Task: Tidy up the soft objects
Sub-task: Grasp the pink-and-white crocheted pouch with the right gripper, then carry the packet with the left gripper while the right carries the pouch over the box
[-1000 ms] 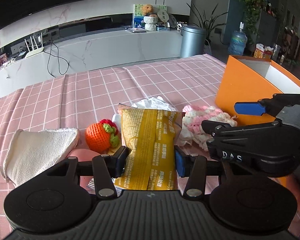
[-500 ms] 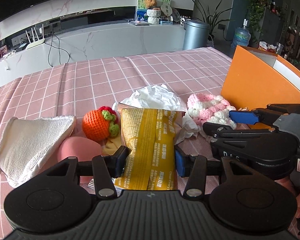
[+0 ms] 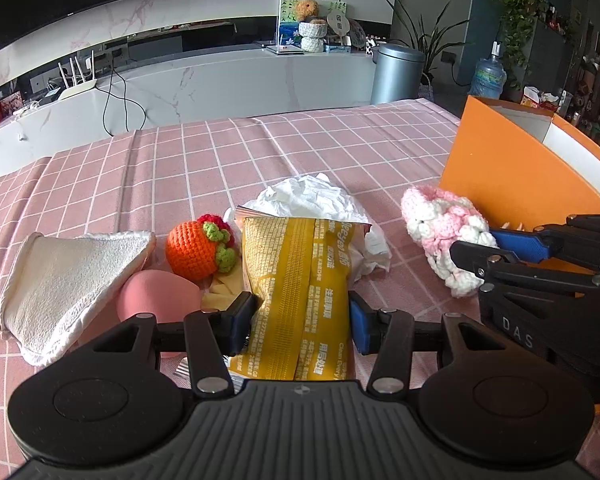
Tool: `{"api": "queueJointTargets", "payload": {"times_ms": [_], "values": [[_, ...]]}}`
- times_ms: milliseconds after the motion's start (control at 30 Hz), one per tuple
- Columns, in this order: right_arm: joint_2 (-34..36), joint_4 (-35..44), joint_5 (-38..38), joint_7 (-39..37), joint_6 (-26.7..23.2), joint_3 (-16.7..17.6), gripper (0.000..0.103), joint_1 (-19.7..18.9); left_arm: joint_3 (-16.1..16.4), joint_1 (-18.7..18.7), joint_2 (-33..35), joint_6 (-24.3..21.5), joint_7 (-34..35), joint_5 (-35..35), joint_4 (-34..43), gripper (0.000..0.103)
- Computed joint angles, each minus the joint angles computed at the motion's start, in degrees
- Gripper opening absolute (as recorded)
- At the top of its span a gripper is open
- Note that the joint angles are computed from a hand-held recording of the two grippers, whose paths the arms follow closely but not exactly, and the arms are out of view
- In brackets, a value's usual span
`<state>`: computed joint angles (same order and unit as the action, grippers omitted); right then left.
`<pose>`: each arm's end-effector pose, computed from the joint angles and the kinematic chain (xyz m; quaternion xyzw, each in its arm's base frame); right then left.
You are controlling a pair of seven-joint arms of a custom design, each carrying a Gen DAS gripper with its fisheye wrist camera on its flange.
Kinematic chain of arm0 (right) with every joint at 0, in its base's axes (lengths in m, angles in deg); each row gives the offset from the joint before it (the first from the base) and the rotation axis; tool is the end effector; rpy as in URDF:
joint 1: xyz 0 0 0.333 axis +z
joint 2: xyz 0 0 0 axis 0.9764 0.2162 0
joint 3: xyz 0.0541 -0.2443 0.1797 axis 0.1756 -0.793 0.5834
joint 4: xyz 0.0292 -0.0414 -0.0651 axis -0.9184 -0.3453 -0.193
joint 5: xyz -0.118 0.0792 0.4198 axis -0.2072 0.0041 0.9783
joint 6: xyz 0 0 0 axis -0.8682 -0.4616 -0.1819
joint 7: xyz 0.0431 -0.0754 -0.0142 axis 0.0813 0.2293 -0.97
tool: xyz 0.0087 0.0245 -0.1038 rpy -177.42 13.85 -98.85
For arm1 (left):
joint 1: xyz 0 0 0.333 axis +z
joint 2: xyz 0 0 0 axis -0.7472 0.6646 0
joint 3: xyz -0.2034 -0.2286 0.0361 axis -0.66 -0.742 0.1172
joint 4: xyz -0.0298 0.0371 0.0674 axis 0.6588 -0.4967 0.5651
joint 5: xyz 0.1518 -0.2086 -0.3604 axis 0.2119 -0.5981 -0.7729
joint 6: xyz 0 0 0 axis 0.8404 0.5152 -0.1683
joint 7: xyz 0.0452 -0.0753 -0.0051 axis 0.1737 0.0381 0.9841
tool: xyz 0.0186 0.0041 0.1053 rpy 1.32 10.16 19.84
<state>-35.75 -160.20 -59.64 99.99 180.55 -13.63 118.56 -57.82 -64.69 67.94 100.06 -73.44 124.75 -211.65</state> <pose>0.5109 0.5074 0.4123 -0.8150 0.3877 -0.2672 0.3377 0.4165 -0.3511 0.4390 -0.7222 0.5773 -0.2543 0.2835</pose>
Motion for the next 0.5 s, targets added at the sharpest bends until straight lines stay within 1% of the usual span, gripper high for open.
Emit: {"api": "queueJointTargets", "payload": {"times_ms": [100,233,367,500], "values": [[-2.39,-2.41,0.79,-0.72,0.56,0.62,0.020,-0.76,-0.21,-0.39,-0.59,-0.41,-0.37,-0.77,0.15,0.056],[-5.65,-6.30,6.99,-5.47,1.63,3.38,0.020,-3.45,-0.70,-1.13,-0.75,-2.02,0.50,-2.23,1.03,0.056],[-9.35,-11.14,11.61,-8.39,2.80,4.84,0.020,-5.28,-1.02,-2.05,-0.51,-3.60,1.17,-3.88,1.92,0.056],[-13.78,-17.14,18.56,-13.62,6.00,7.00,0.020,-7.94,-1.60,-3.04,-0.38,-4.70,-0.12,-5.06,2.56,0.056]]}}
